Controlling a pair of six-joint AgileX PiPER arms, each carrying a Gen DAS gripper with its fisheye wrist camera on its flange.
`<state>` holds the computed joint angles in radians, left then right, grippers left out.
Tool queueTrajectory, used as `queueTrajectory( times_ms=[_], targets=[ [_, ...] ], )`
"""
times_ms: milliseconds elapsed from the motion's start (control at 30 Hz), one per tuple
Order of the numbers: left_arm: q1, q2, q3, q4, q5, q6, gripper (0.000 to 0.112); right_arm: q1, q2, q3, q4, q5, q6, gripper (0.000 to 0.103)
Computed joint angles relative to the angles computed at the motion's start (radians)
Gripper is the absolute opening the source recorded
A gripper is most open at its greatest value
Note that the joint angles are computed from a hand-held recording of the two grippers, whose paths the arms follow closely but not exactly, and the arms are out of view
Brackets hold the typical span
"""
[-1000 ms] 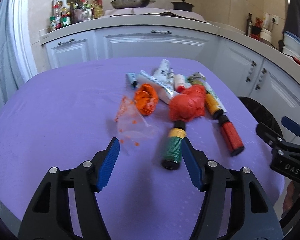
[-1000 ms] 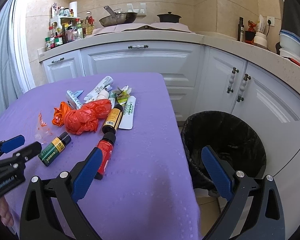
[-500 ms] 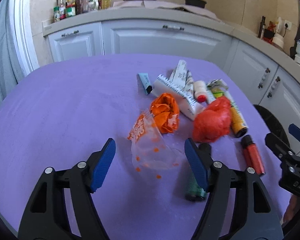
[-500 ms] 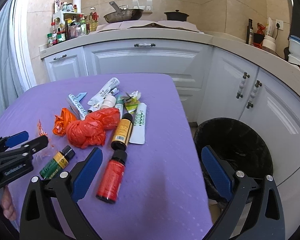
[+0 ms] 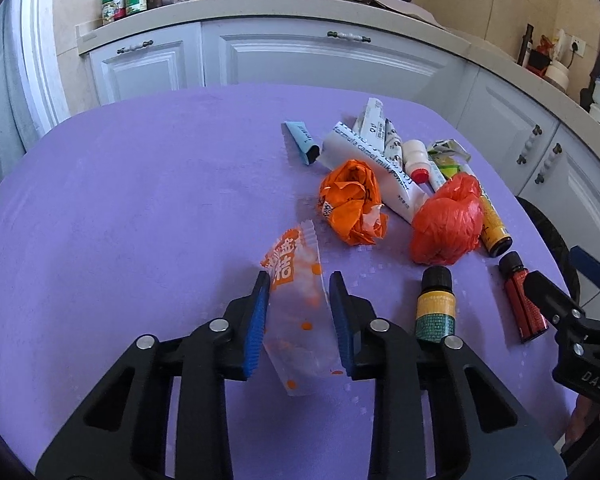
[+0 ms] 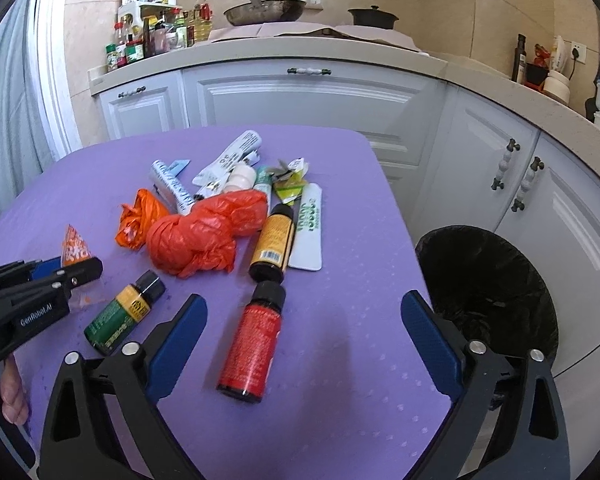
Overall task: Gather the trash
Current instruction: 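Grasp the clear snack wrapper with the left gripper while the right gripper grasps the red bottle, then carry the wrapper and red bottle over the black bin and open both grippers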
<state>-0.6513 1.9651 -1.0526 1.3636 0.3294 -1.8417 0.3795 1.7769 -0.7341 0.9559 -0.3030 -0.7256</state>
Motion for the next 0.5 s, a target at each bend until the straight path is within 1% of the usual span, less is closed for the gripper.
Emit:
queueTrajectory(
  times_ms=[100,233,300,333,500],
  targets=[
    [-0.008,-0.011,0.017,0.025,0.019,-0.030,0.027,-0.002,0.011,-0.007,0.009,0.035,-0.017,0.059],
    [-0.015,-0.039,0.059,0.090,0.042,-0.111,0.027,-0.002,0.017,-0.001,-0.050,0.063,0.034,0.048],
    [-0.017,-0.047,0.072,0.104,0.046,-0.128,0.027,-0.006,0.020,-0.004,-0.104,0.090,0.075,0.029],
    [-0.020,-0.053,0.080,0.112,0.051,-0.140,0.027,-0.006,0.023,-0.006,-0.106,0.098,0.074,0.025],
    [-0.027,-0.075,0.112,0.138,0.063,-0.180,0.026,0.009,0.008,0.024,-0.147,0.067,0.123,0.025]
  ],
)
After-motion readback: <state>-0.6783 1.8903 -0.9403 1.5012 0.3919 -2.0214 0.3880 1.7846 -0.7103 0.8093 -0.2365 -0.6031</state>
